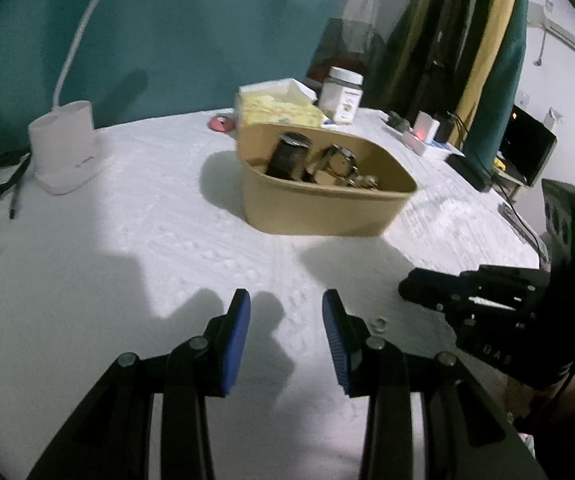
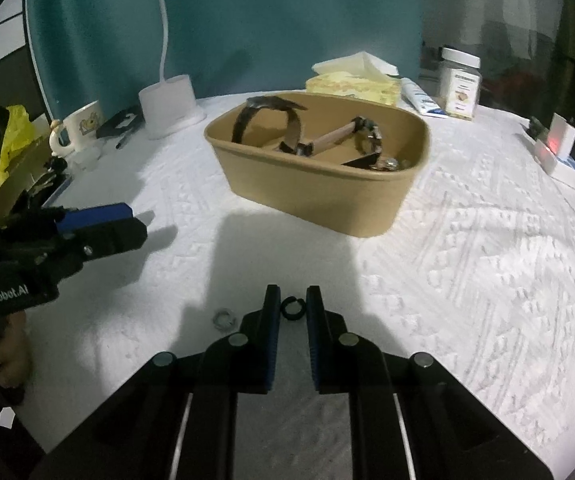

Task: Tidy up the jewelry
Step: 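Close the right gripper on the small black ring, then carry the black ring with the right gripper over the kraft-paper bowl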

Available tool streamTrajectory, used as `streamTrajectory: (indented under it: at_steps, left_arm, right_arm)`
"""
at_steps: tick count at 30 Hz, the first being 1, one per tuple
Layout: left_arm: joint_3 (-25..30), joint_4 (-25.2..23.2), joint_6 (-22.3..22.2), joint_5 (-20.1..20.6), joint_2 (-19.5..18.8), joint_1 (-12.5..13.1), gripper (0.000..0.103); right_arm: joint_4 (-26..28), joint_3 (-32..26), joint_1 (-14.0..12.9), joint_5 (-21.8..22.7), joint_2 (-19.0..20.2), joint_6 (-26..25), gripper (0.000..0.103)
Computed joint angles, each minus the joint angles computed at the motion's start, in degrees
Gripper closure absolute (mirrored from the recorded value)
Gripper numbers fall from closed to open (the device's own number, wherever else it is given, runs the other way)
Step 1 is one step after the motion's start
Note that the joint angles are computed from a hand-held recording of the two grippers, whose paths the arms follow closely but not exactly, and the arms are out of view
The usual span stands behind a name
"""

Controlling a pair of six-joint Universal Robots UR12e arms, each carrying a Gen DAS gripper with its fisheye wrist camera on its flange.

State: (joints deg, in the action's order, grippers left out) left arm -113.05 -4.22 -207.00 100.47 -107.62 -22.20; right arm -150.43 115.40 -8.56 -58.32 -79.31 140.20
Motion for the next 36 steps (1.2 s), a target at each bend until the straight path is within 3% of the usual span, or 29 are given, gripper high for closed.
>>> streamTrajectory:
  at_steps: [17, 19, 21, 25, 36]
  left_arm:
    - [6.66, -8.36, 4.92, -2.62, -3.79, -3.38, 0.067]
    - [7.32, -9.59, 5.41, -2.21, -4.11, -3.59, 0.071]
    - [7.66, -10.30, 5.68, -1.32, -4.25, -3.84, 0.082]
    - [8.06, -11.33, 5.93, 0.18, -4.36, -4.07, 0.091]
    - [7.51, -9.62, 6.72, -0.39, -3.96, -3.87, 0.091]
  right_arm:
    - [-0.69, 0.88, -5.73, 3.73, -0.45, 1.60, 0.091]
    - [-0.78, 0.90, -6.18, 4.15, -0.42, 1.68, 0.091]
    - [-0.88, 0.86, -6.45, 4.48, -0.34, 1.90, 0.091]
    - [-0.96, 0.84, -6.66, 4.90, -0.23, 2.19, 0.091]
    - [-1.27, 0.52, -6.41, 5.64, -0.34, 2.11, 0.091]
